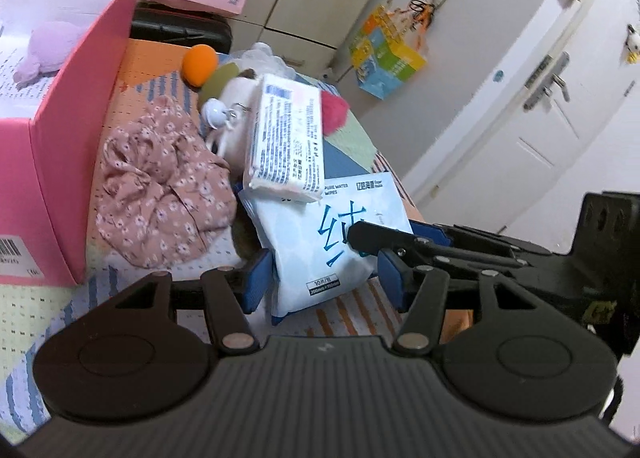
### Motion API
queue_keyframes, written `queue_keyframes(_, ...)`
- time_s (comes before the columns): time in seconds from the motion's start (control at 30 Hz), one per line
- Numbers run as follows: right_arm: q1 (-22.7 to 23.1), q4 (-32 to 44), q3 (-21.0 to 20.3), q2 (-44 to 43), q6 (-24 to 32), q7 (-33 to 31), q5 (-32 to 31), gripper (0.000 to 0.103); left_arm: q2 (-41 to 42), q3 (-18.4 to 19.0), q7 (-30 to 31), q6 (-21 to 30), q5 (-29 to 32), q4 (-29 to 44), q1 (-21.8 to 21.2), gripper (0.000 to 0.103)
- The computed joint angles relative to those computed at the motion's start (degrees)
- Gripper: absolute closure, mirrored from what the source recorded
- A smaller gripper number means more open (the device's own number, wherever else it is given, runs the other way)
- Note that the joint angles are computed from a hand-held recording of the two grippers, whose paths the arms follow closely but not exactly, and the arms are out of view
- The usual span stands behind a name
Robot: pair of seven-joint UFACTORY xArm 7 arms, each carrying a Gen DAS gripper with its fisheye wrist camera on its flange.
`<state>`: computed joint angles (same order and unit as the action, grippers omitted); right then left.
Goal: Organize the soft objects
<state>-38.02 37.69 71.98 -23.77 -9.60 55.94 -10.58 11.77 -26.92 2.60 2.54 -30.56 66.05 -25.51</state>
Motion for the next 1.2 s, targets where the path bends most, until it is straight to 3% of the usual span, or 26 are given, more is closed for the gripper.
queue_keyframes(0.2,8.9,-1.0,-7.7,3.1,2.0,0.4,0.4,0.056,-2.2,-0.4,2.9,2.8,-3.3,-1.1,0.3,0.047)
queue_keyframes(0.6,17.9,-0.1,-15.4,8.9,4.5,3.0,-3.5,0.056,-6.0,3.5,13.1,5.6,-17.5,-3.4,-2.8,0.047)
queue_keyframes(0.73,24.3,-0.3,-21.6,10.5,3.7,2.7,-3.4,0.058,-7.4,5.6,12.4,5.9,-16.0,-4.2,-4.4,0.048)
queue_keyframes(0.87,34.3,0.1,-30.6,11.3,5.6,0.9,-2.2,0.059,-9.4,7.5,11.2,10.4,-16.1,-4.2,-5.0,0.048)
queue_keyframes(0.97,43.2,0.9,-38.4,12.1,8.4,-0.4,-0.9,0.059,-10.5,9.1,6.7,13.5,-11.3,-4.4,-5.7,0.048)
queue_keyframes(1.2,51.8,3.6,-45.5,13.8,14.2,-0.6,-1.7,0.059,-10.8,10.7,4.0,20.3,-9.9,-3.6,-5.5,0.048)
